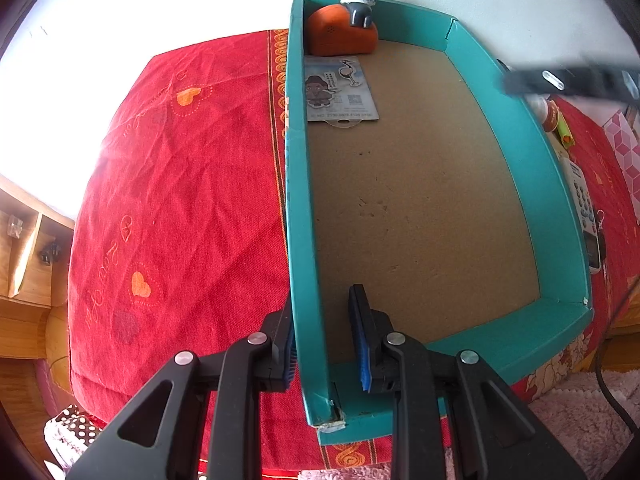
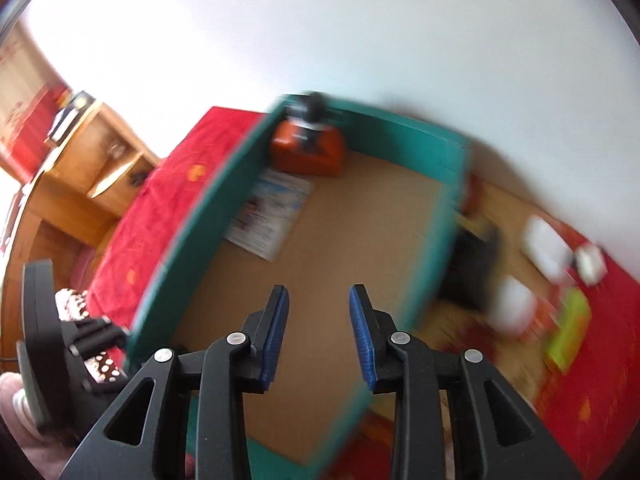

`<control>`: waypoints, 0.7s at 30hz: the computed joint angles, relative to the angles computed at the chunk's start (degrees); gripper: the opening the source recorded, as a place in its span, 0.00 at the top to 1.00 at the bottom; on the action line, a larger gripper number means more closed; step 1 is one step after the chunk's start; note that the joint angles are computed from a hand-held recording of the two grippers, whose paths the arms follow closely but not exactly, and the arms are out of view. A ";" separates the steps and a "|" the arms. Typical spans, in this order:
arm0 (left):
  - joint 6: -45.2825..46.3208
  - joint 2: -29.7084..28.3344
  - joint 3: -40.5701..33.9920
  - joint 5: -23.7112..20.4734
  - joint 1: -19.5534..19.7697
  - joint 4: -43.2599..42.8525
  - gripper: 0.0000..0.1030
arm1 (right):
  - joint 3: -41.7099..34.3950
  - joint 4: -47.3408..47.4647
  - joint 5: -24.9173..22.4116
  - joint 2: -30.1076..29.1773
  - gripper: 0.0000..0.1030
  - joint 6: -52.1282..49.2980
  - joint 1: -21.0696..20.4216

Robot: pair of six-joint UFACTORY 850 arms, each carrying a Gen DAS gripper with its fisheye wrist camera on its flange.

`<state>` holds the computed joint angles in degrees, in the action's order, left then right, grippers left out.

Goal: Organize objects
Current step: 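Move the right gripper to the white remote control and grasp it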

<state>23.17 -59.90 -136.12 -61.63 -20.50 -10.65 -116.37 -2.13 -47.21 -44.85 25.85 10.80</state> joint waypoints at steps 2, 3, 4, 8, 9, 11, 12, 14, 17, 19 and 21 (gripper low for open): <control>-0.21 -0.20 -0.38 -0.30 -0.07 0.31 0.79 | 7.21 -3.66 1.07 4.59 0.66 5.09 -0.42; -0.27 -0.31 -0.57 -0.42 -0.11 0.45 0.79 | 11.40 -5.76 1.38 7.16 0.63 8.88 -0.63; -0.32 -0.38 -0.69 -0.49 -0.15 0.56 0.79 | 14.34 -6.51 1.44 9.04 0.62 11.55 -0.97; -0.91 -0.80 -1.41 -0.93 -0.36 0.99 0.79 | 25.69 -4.90 3.76 16.08 0.54 17.72 -2.40; -1.07 -0.98 -1.75 -1.17 -0.40 1.10 0.79 | 27.90 -4.24 4.47 17.52 0.54 18.45 -2.57; -1.24 -1.32 -2.34 -1.55 -0.47 1.26 0.79 | 32.12 -0.71 6.32 20.38 0.54 17.38 -2.82; -1.29 -1.53 -2.69 -1.73 -0.50 1.33 0.79 | 34.17 2.15 7.56 21.81 0.54 15.72 -2.98; -1.20 -1.61 -2.80 -1.77 -0.57 1.48 0.79 | 36.63 5.82 8.79 23.33 0.53 13.08 -2.80; -1.47 -2.00 -3.49 -2.21 -0.65 1.67 0.79 | 38.14 5.14 8.70 23.91 0.53 13.25 -1.87; -1.62 -2.24 -3.94 -2.48 -0.73 1.88 0.79 | 39.39 7.77 9.61 24.38 0.53 11.86 -2.02; -1.50 -2.42 -4.24 -2.55 -0.80 2.03 0.79 | 41.19 13.41 10.65 25.25 0.52 7.29 -2.73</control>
<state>21.66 -62.32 -140.36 -64.18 -21.30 -8.63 -75.18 11.28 -36.56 -19.59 33.14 8.07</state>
